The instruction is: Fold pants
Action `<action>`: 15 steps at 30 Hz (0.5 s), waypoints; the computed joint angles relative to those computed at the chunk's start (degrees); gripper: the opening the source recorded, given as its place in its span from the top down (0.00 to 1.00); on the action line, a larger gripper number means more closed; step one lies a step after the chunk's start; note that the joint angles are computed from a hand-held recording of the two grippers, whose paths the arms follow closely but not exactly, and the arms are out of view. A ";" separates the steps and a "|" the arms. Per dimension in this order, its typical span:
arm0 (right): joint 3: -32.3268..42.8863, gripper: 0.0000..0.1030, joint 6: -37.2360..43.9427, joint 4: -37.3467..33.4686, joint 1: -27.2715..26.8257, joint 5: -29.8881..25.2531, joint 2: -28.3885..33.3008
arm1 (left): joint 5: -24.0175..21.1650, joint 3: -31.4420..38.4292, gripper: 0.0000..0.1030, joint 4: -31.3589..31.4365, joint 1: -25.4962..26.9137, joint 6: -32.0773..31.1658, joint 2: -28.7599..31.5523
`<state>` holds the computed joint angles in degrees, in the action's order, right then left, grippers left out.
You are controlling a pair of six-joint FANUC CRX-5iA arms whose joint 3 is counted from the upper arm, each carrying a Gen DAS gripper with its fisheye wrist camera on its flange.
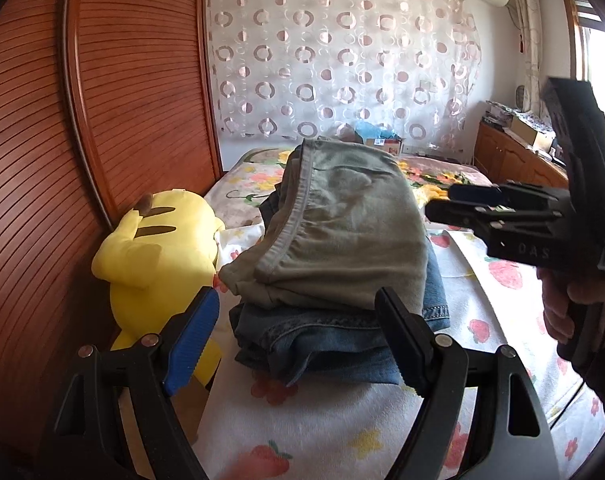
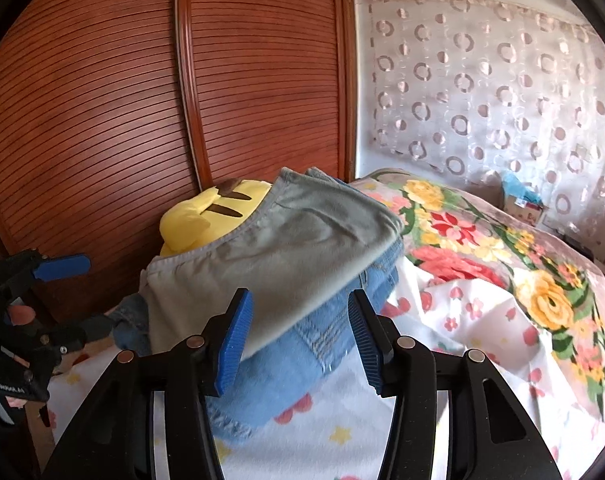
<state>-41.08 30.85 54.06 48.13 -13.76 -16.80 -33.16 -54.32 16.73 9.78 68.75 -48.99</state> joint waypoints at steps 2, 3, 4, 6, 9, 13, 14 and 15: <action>-1.25 0.50 -3.22 2.05 1.15 -1.56 -1.52 | -0.21 -0.28 0.21 -0.21 0.03 0.06 -0.91; -2.37 0.50 -5.61 4.09 1.67 -2.28 -2.60 | -0.59 -0.16 0.21 -1.01 -0.11 0.82 -1.40; -3.21 0.50 -7.89 5.89 2.20 -3.22 -3.47 | -0.65 -0.21 0.21 -1.08 -0.26 0.92 -1.59; -4.14 0.50 -10.74 7.30 3.76 -5.69 -4.93 | -1.44 -0.70 0.21 -0.08 -0.17 0.01 -2.70; -5.29 0.50 -13.63 8.20 7.16 -10.32 -7.06 | -2.25 -0.49 0.21 -0.71 -1.06 1.05 -3.57; -7.01 0.50 -17.41 9.19 12.10 -16.54 -10.26 | -3.36 -0.23 0.21 -2.01 -2.60 2.40 -5.23; -7.37 0.50 -18.40 9.44 13.29 -18.11 -10.96 | -3.75 -0.33 0.21 -1.82 -2.74 2.30 -5.75; -7.84 0.50 -19.55 9.91 14.52 -19.61 -11.72 | -4.05 -0.39 0.21 -1.77 -2.91 2.33 -6.14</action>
